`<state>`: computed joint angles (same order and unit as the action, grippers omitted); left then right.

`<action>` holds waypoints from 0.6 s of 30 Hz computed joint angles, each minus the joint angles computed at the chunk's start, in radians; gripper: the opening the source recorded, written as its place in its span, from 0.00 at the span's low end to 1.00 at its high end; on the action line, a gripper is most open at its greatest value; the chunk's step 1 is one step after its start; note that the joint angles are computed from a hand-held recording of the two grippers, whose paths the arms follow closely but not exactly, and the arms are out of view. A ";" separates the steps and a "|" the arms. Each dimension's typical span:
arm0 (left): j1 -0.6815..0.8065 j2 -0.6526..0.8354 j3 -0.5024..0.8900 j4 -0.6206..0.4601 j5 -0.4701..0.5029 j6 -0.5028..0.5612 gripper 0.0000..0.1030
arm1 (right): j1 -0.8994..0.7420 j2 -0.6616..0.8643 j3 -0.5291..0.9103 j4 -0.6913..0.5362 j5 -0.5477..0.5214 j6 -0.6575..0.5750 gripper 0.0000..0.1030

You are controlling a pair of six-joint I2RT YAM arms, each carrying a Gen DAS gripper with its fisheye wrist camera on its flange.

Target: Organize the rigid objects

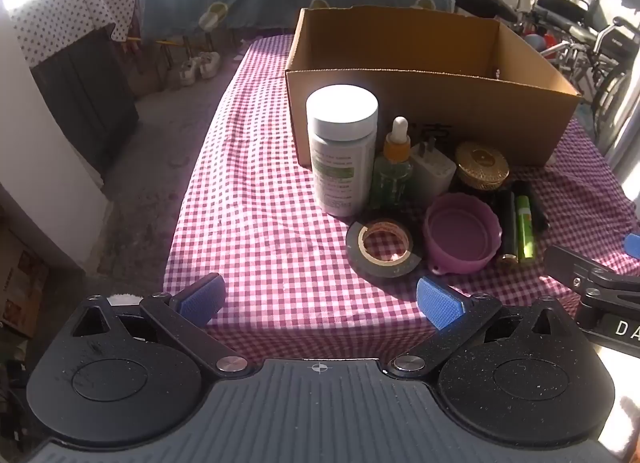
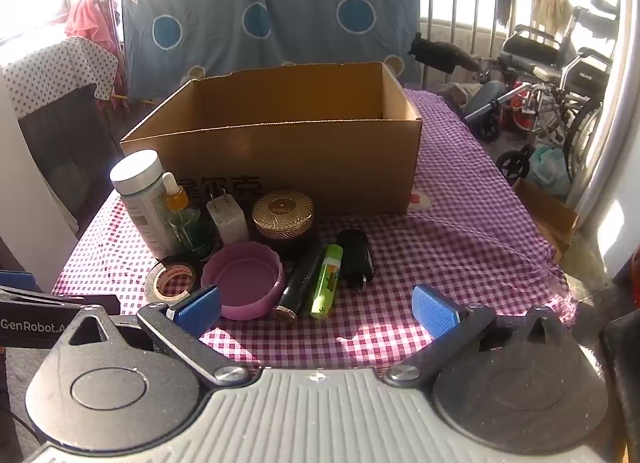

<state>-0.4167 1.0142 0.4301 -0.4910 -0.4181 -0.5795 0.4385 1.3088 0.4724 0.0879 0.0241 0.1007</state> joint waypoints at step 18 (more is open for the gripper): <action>-0.031 -0.020 0.008 -0.036 -0.030 -0.010 0.99 | 0.009 -0.043 -0.005 -0.028 0.000 0.021 1.00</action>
